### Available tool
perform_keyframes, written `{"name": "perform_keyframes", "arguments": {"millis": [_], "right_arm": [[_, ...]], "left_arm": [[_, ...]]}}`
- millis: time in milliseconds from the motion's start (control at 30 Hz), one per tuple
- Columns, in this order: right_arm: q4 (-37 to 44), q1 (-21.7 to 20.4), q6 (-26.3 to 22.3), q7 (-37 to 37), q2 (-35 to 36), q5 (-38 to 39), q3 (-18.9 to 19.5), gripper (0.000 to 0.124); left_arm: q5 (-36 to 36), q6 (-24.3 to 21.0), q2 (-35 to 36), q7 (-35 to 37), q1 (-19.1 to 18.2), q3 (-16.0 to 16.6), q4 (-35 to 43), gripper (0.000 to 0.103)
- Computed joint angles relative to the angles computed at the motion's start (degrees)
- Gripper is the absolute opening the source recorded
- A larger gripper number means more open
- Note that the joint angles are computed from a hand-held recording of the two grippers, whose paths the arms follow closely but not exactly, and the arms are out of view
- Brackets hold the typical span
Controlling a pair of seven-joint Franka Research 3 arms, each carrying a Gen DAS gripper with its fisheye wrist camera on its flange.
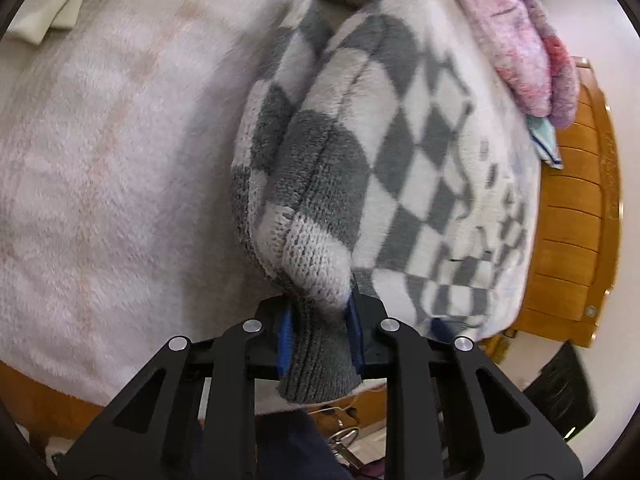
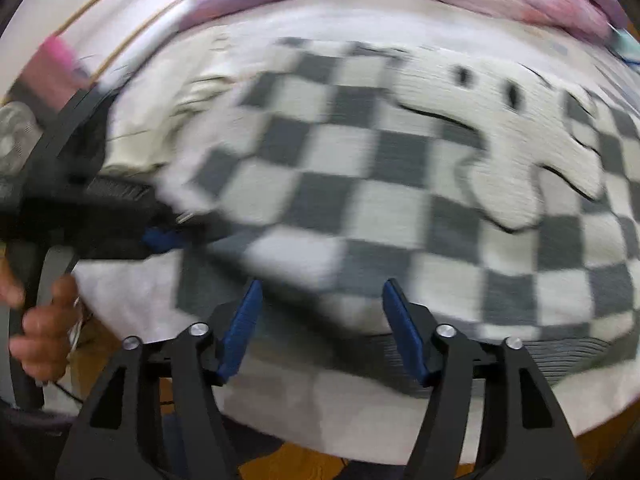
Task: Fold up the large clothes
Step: 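Grasp the folded edge with the left gripper while the right moves toward it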
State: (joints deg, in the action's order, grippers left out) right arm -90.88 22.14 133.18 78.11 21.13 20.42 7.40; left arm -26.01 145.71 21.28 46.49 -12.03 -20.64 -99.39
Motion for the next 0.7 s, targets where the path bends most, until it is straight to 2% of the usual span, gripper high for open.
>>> {"name": "perform_keyframes", "arguments": {"millis": [100,267,367,433,533,600,633,700], "right_arm": [[-2.13,0.51,2.26,-3.84,-1.98,1.39,1.57,0.070],[-4.88,2.77,6.58,-7.77,-4.48,-1.51,1.74,0.076],[-3.49,4.20,8.35,-8.61,-3.05,-4.32,1.34,0.079],[-4.08,5.40,11.22,-8.33,-2.88,-7.39,0.66,0.083],[-2.02,5.81,11.05,-7.89,-0.81,-8.48,0.54,0.083],[-0.32,6.35,11.12,-7.84,0.98,-9.82,0.34,0.083],[0.47,7.70,11.62,-5.76,1.98,-12.71,-0.98,0.083],[2.46,7.55,9.98,-4.00,3.81,-12.95,-1.16,0.078]], "left_arm": [[-2.15,-0.66,-1.05,2.02,0.98,-0.95,0.52,0.021],[-7.73,-0.86,-1.74,5.13,2.34,-1.85,0.36,0.021],[-10.64,-0.64,-1.98,6.54,2.55,-1.89,0.49,0.021],[-10.18,-0.71,-1.12,6.17,1.61,-1.49,2.05,0.021],[-9.51,-1.23,-0.43,5.64,0.91,-1.16,3.53,0.021],[-12.13,0.27,-0.38,6.22,1.39,-1.95,3.29,0.021],[-11.54,0.06,-0.32,5.73,1.13,-1.64,3.63,0.021],[-8.68,-1.45,0.21,4.87,0.35,-0.81,4.98,0.021]]}}
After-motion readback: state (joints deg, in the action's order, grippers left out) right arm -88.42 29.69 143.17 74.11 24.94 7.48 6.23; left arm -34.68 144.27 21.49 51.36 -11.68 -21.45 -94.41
